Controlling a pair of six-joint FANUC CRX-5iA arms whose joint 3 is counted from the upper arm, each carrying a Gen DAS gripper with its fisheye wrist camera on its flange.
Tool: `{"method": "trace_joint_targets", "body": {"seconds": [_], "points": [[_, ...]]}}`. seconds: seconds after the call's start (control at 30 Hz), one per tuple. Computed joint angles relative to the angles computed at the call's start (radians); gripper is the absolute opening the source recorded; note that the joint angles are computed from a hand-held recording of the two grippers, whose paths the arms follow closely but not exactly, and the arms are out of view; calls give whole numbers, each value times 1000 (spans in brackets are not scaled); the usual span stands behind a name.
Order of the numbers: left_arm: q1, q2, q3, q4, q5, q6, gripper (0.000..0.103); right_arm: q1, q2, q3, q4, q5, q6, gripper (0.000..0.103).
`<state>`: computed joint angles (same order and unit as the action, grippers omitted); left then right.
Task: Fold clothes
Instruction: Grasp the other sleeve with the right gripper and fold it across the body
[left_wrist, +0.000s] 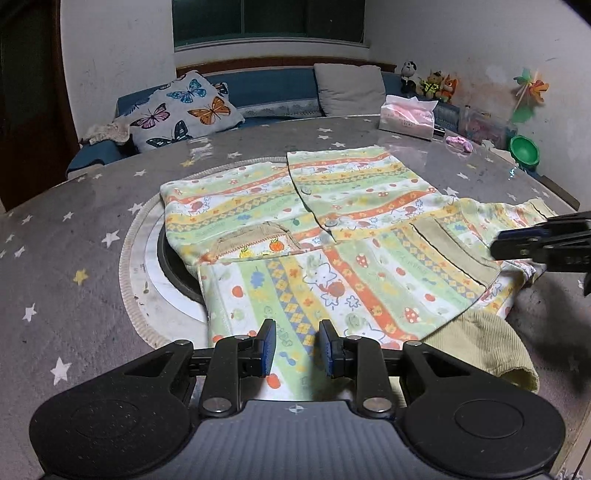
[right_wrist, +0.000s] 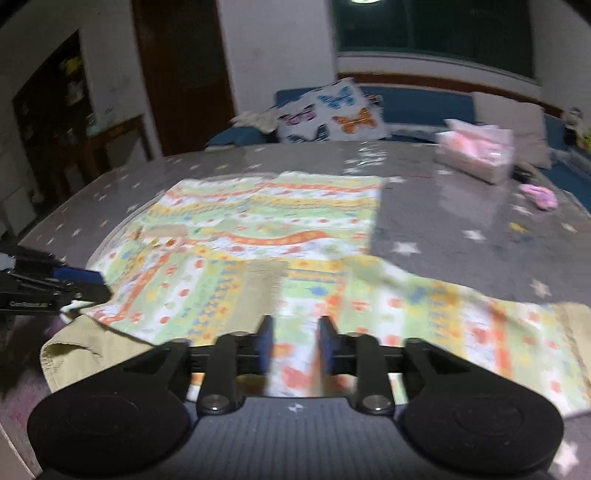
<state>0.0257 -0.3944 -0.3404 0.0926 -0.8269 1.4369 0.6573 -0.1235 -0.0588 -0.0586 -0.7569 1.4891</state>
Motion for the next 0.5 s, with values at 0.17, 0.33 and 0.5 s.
{"method": "trace_joint_targets", "body": {"seconds": [0.17,0.33,0.5], "points": [[-15,0,13,-6,19,1,33,-47,-45,-88,148,52,-188,40],[-48,18,40,-34,31,26,43,-106,-61,-180,366,86,-420,46],[-76,42,66,-54,37,42,49,-160,-68,-235,485,104,-552,49]]}}
